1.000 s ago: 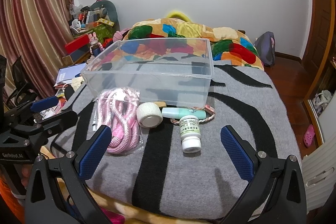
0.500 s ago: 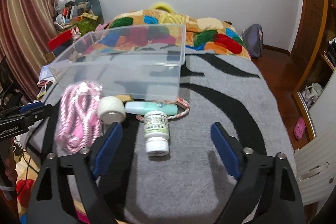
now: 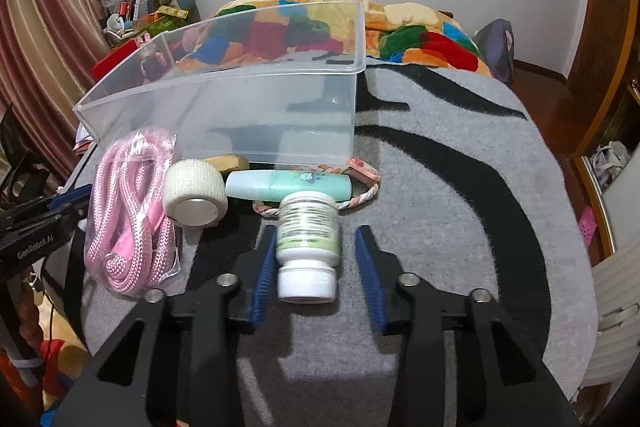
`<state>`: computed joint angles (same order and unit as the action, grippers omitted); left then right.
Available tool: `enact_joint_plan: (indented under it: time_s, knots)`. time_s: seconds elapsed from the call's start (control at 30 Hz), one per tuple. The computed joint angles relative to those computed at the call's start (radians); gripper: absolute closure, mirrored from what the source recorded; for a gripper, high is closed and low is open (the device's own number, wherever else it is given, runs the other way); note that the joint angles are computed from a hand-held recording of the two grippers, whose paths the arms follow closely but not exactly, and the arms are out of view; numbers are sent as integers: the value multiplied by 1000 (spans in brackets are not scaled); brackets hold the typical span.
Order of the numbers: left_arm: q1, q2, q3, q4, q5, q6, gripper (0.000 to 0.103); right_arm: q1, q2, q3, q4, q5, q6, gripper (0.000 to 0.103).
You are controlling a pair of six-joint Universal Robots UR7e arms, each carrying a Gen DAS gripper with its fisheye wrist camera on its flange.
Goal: Organize objects
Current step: 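Grasp the white ointment tube with the left tool while the right tool grasps the white pill bottle, then lower the tube into the clear box with the left tool while the right tool drops the pill bottle in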
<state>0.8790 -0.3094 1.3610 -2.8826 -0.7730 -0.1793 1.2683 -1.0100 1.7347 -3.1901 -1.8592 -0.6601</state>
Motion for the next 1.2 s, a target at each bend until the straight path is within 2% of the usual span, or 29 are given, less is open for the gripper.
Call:
enact_joint_plan:
  time_s: [0.23,0.4,0.6,0.87,1.1,1.2]
  knots:
    - [-4,-40,74,-57,-11,26,88,2,-23,33,-26,10,-8,76]
    - [-26,-79,136,-124,-17,60,88,10,-52,50,-46,44,-1,76]
    - [-44,-107,143,-208,-53,102,88,40,-68,44,-94,79,-9,76]
    - [-46,-73,20,-233,-84,220,88,86,-30,-59,-99,95,-24,76]
    - [-5,-13,-151,-76,-151,217,88,115,53,-193,-45,65,-16,76]
    - [17,18,-235,24,-171,202,88,122,100,-276,49,32,2,76]
